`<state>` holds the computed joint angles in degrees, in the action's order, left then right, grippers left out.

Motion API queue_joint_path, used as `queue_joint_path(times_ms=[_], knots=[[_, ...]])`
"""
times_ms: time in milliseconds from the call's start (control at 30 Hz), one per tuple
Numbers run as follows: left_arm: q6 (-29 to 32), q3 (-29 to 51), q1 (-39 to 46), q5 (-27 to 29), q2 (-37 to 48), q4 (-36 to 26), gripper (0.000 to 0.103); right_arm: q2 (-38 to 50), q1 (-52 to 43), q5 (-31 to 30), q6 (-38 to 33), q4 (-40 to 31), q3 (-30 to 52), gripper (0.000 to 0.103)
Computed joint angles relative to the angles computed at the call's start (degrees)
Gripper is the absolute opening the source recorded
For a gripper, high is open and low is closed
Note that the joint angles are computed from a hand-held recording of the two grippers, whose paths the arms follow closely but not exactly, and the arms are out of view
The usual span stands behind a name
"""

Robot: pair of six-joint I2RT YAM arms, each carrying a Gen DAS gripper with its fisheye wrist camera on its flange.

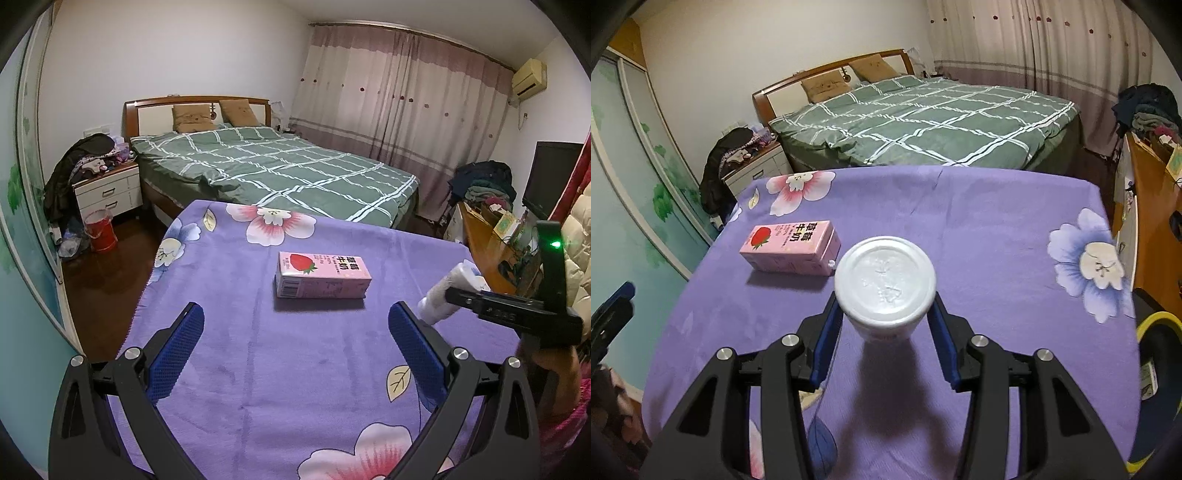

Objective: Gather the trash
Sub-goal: 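Carry the white pill bottle over the bin and open the right gripper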

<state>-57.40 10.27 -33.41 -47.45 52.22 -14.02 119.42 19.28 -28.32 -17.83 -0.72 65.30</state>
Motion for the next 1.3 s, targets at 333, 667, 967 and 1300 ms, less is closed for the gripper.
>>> queue_joint_path(times_ms=[333, 667, 967, 1300], knots=[[1.1, 1.8, -0.8, 1.1, 6.3, 4.3, 0.098, -3.6, -10.9, -5.7, -2.4, -0.8, -4.3, 0.045], [3.4, 3.9, -0.1, 2.9, 13.6, 10.0, 0.098, 1.5, -26.3, -4.1, -2.0, -2.1, 3.3, 0.045], [7.8, 5.5, 3.5, 7.3, 20.9, 17.9, 0.098, 12.9, -32.8, 4.7, -1.9, -2.3, 14.2, 0.045], [10.9, 9.1, 5.3, 8.8, 28.1, 21.0, 0.098, 20.9, -34.2, 8.9, -0.4, -4.3, 22.3, 0.047]])
